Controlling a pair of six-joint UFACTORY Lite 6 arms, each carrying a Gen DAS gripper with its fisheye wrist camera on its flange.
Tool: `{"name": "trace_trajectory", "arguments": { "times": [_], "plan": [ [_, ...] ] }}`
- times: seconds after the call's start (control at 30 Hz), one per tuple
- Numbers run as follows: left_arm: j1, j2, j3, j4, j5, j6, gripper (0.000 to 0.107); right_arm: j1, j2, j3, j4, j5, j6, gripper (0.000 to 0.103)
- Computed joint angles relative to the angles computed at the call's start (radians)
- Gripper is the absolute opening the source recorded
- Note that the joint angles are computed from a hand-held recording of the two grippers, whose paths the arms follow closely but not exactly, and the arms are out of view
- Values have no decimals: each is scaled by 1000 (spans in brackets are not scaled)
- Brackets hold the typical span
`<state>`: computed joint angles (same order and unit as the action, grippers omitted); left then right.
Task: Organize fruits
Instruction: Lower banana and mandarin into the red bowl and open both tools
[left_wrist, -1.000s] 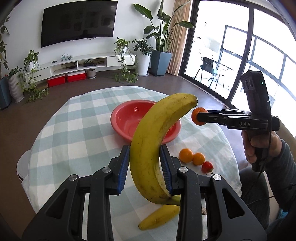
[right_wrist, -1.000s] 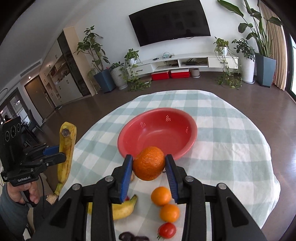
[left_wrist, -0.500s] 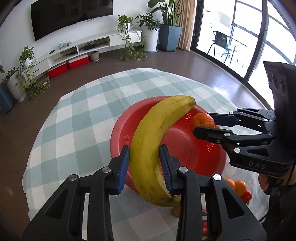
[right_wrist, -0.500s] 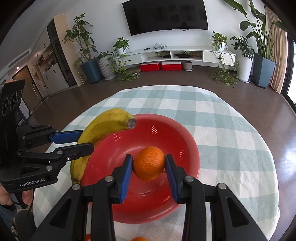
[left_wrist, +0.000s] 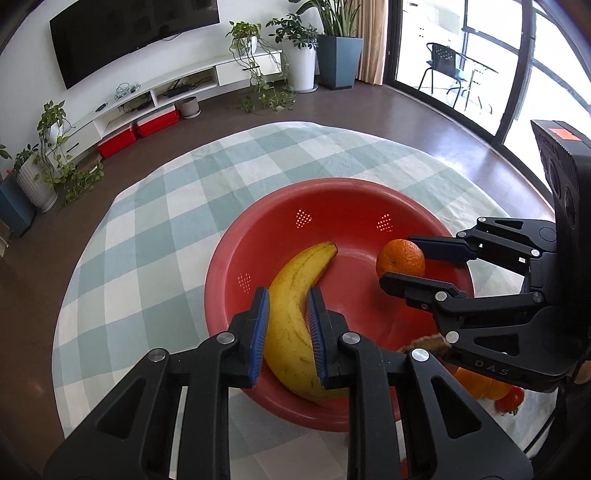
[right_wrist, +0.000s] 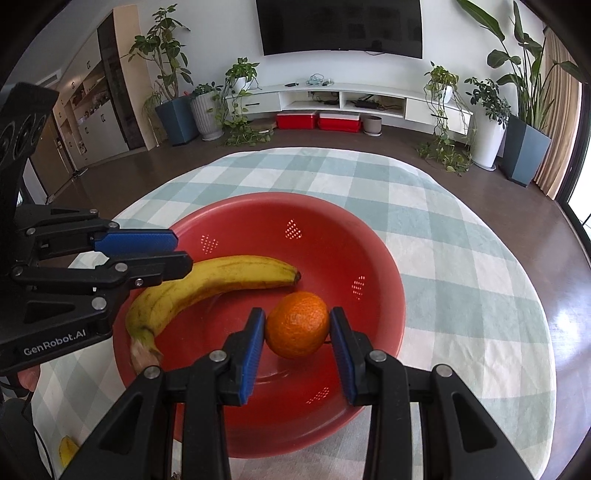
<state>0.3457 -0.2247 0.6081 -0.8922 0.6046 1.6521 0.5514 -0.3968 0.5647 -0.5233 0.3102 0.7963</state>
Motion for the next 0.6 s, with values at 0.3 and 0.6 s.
{"name": "trace_trajectory", "arguments": {
  "times": [0.3,0.6],
  "plan": [
    [132,-123,-72,-30,106,101,24,28,-28,-10,-111,20,102,55],
    [784,-249,-79,42,650,401,94,11,-338,-80,2,110,14,76]
  ]
}}
